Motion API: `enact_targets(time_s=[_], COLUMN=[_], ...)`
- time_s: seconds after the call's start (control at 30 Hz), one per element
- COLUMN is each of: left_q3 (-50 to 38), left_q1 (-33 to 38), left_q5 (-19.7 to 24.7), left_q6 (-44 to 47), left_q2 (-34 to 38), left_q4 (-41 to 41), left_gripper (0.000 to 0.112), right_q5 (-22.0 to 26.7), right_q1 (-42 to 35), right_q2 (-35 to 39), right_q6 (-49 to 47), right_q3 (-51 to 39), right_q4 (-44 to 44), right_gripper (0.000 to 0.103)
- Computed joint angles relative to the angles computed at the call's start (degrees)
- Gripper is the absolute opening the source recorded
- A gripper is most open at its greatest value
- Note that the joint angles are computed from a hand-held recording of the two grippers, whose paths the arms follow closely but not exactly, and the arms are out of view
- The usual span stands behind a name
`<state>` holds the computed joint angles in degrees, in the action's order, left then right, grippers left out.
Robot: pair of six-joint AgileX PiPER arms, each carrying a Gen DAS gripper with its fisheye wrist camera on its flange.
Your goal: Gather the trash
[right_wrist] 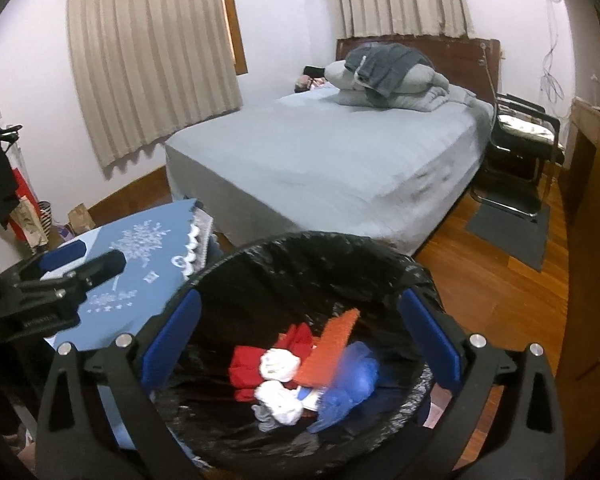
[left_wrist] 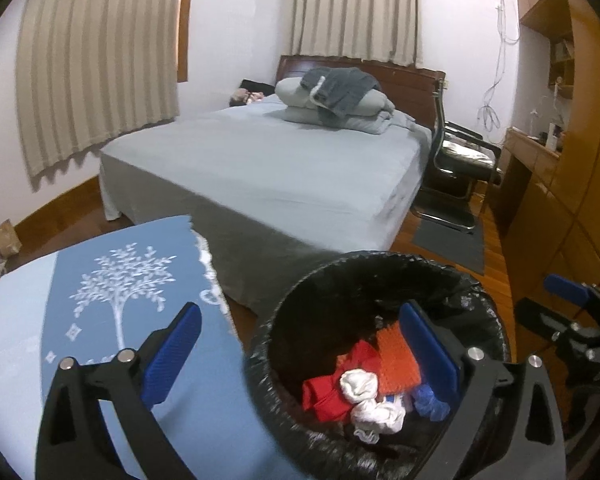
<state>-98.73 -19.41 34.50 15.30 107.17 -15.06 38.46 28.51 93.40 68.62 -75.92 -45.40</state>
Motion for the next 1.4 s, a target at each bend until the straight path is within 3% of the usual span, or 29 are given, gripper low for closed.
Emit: enact_targets(time_s=[0.4,0.77,1.4], left_q3=[12.4,20.4,23.9], left_q1=[2.7,4.9,5.6], left_q5=[-2.7,-4.1,-5.4], left_q6=[-2.5,-0.5,-1.3], left_q2=[-11.7,-20.6,-25.2], left_q4=[3.5,2.1,2.2], left_gripper=[0.097,0.097,0.097], right_q5=[7.6,11.0,13.5], right_q1=[6.9,11.9,15.1], right_q2=[-0.4,0.0,0.3], right_q6=[-1.9,-1.7,-1.7], right_q3=[-5.7,-8.2,-10.3], right_q4=[0.7,-0.2,-0.9], right_gripper=[0.098,0.098,0.098])
